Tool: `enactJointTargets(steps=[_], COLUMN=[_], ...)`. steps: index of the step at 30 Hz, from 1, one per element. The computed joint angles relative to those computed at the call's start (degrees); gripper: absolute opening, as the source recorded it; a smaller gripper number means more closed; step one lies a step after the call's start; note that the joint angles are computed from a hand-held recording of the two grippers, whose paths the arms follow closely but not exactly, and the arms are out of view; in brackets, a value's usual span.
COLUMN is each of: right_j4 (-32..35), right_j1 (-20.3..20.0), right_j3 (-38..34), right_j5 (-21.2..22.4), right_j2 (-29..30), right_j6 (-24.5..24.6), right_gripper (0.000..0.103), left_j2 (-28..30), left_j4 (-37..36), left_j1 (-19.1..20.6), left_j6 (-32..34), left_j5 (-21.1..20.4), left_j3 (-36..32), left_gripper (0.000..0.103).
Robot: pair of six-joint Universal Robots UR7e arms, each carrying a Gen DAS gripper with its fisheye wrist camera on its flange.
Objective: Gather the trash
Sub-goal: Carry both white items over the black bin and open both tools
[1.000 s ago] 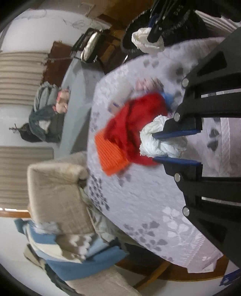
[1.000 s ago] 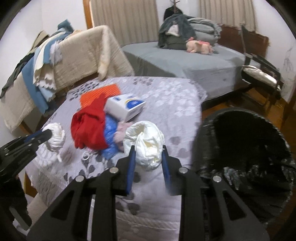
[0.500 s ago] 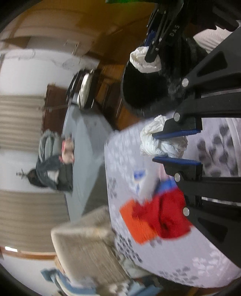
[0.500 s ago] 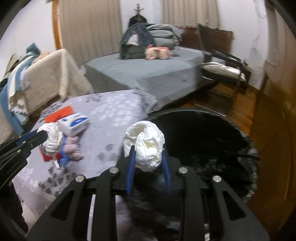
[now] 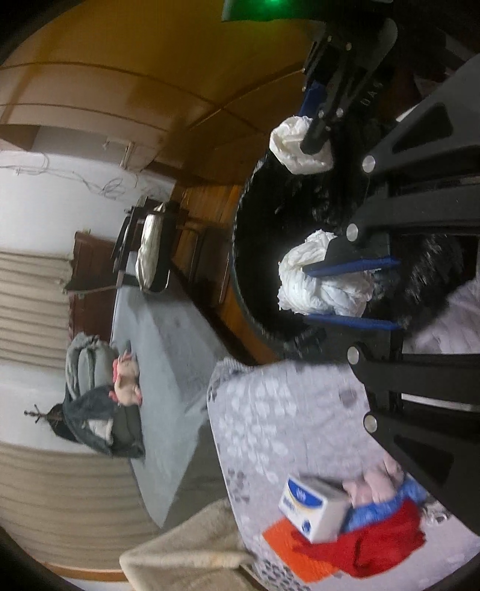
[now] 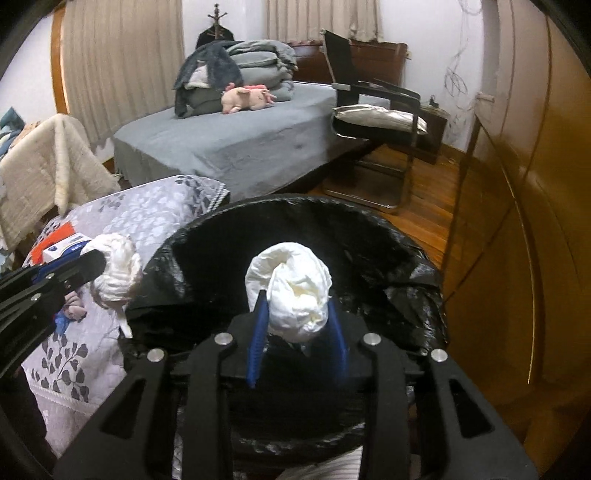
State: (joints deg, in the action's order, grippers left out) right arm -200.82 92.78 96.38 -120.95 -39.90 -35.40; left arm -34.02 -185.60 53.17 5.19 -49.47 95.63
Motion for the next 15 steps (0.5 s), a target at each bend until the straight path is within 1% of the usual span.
enactJointTargets(steps=[1,2,3,4,5,7,8,9,10,11,12,13,14,15], right_j4=[-0.4,-0.5,-0.7,-1.3,-1.8,-2.3,-2.7,-2.9,-2.9,-3.8,-4.5,-4.5,-4.0,-3.4], right_j1=[0.0,-0.1,-0.3,-0.4,-0.3,-0.1,0.0,0.0,0.1,0.3,0.4,0.5,0.8,1.1], right_j3=[0.0,0.1,0.2,0.5,0.5,0.0,0.0,0.0,-0.3,-0.1,0.0,0.0,0.0,-0.1], right_j5=[-0.2,-0.3,-0.3,-0.3,-0.5,-0.8,-0.9,-0.7,-0.6,-0.5,-0.4,-0.2,-0.2,-0.2], right_j2=[0.1,0.0,-0.1,-0.2,0.0,0.3,0.4,0.4,0.4,0.6,0.7,0.7,0.8,0.9], right_j6=[0.1,0.1,-0.1,-0.3,-0.3,-0.2,-0.2,-0.1,0.0,-0.1,-0.3,-0.3,0.1,0.4], right_gripper=[0.038,0.041,0.045,0.050,0.053,0.066,0.069,0.078,0.088,0.091,0.092,0.095,0.096,0.096], left_j2=[0.2,0.3,0.2,0.2,0.1,-0.2,-0.4,-0.9,-1.3,-1.9,-2.2,-2.7,-3.2,-3.8], left_j4=[0.2,0.4,1.0,0.5,0.0,-0.7,-0.8,-1.2,-1.7,-2.8,-3.9,-5.3,-7.1,-7.7], left_j1=[0.2,0.4,0.6,0.8,0.8,0.9,0.9,0.9,1.0,0.9,0.8,0.5,0.3,0.5], left_j6=[0.2,0.2,-0.2,-0.3,-0.3,-0.2,-0.3,-0.7,-0.9,-0.9,-0.7,-0.4,0.2,0.8], left_j5=[-0.4,-1.1,-2.0,-2.4,-2.6,-2.2,-1.6,-1.0,-0.4,1.0,2.4,4.3,6.4,7.2], left_j3=[-0.5,-0.7,-0.8,-0.7,-0.4,0.0,0.2,0.8,1.2,2.0,2.6,3.5,4.6,5.0], left_gripper=[0.027,0.038,0.043,0.054,0.060,0.066,0.068,0.069,0.073,0.080,0.083,0.088,0.091,0.092])
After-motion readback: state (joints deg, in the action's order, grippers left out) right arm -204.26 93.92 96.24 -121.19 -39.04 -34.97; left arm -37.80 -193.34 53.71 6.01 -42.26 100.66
